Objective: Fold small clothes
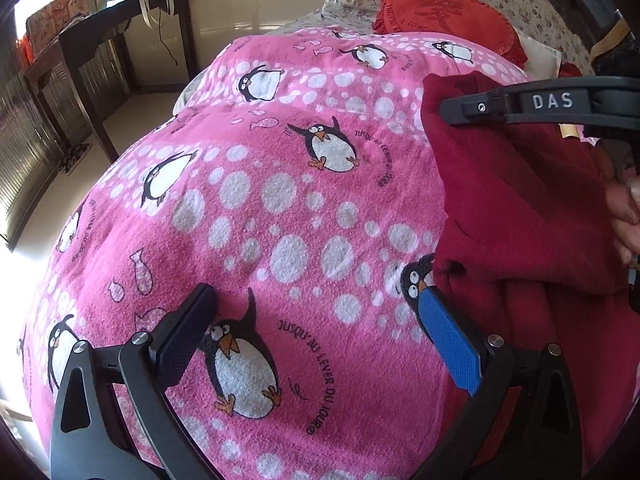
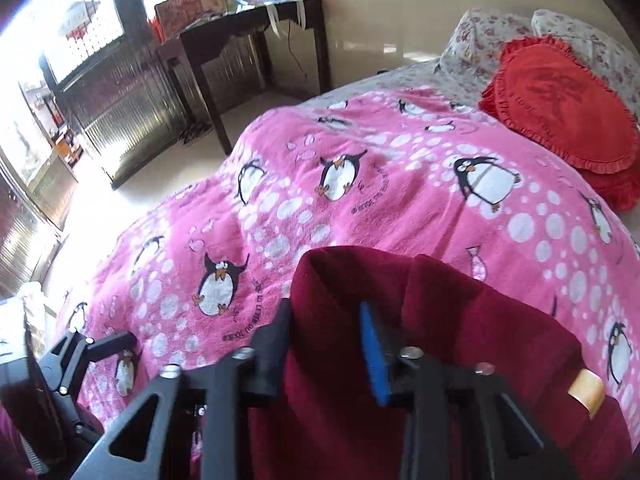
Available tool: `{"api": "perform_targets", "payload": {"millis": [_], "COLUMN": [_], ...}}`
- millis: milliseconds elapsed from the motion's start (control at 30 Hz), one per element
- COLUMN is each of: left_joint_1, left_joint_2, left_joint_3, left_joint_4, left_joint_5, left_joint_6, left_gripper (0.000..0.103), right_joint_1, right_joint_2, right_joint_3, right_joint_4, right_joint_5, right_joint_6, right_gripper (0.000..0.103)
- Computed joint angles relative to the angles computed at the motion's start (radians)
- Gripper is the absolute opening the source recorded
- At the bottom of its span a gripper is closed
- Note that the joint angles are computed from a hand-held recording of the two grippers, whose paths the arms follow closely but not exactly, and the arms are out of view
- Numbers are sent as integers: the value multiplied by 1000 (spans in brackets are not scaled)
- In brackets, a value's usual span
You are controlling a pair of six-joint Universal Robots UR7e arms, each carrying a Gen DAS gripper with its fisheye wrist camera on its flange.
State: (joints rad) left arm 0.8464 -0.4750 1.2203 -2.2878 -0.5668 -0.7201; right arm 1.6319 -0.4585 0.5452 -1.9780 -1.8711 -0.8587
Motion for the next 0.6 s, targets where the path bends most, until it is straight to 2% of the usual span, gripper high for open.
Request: {"api": "perform_targets", "payload": {"millis": [133,267,333,400,467,500,600], "left_joint_1": [-9,-12,-12,-15,-21,-24,-31], "left_joint_2": [-26,-38,-34,-26,-13,-6,29], "left_joint_3": [39,40,25,12,-5,-16,-64], "left_joint_4": [-61,-65,-63,-86,-128,-152,-212], "left_joint_5": [53,87,90,90,87,84,82], "left_joint_6": [-2,-2,16,54,108,140,228], "left_gripper": [102,102,102,102,102,102,102], "right_joint_1": [7,16,12,5,1,-3,-19], "right_joint_2": [10,114,114,81,19,-41,-188], "right_joint_3": [-4,-136,-95,-58,7,91,285], "right_joint_4": [-24,-10,-72,-74,-64,-111,-235], "right_joint_5": [68,34,14,54,66,71,59], "right_joint_6": [-12,49,58,100,133,129,113], "right_gripper": [7,7,7,8,23,34,35]}}
